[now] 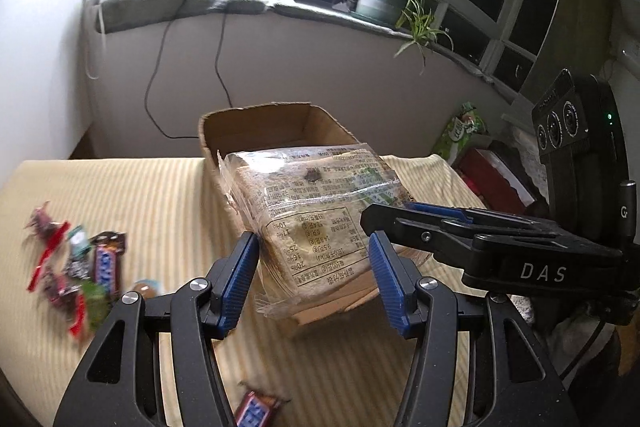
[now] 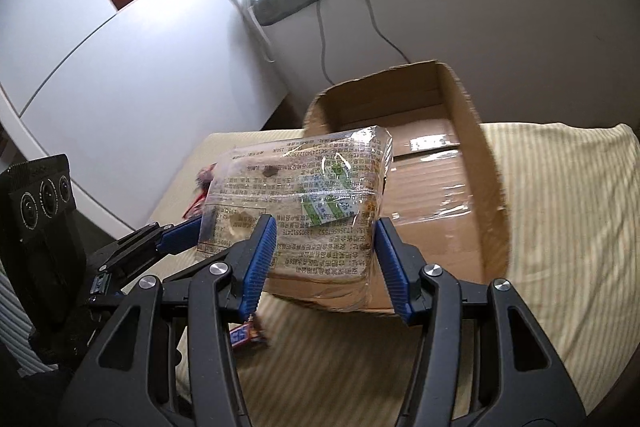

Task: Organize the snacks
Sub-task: 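Carry the bread loaf with both grippers into the box and open them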

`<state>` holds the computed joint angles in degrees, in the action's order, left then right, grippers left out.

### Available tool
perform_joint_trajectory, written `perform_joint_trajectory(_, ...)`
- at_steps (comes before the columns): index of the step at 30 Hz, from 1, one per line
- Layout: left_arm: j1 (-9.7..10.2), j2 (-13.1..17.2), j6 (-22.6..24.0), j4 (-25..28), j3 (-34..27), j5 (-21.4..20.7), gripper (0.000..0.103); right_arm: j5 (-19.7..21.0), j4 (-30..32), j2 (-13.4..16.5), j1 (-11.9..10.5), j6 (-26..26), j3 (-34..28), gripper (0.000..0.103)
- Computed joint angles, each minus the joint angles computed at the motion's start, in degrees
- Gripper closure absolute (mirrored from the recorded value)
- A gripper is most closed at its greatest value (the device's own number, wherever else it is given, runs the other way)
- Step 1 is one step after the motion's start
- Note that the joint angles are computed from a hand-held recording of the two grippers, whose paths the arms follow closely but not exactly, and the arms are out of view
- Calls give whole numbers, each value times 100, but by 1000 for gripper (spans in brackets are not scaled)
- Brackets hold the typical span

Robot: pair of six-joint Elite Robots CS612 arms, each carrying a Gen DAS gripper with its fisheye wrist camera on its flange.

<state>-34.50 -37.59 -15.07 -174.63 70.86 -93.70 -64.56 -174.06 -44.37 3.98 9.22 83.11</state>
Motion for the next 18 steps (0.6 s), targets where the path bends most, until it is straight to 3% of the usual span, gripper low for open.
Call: perform_joint_trajectory(18, -55, 287, 48, 714, -534, -83, 48, -247, 229, 201, -155, 20, -129, 49)
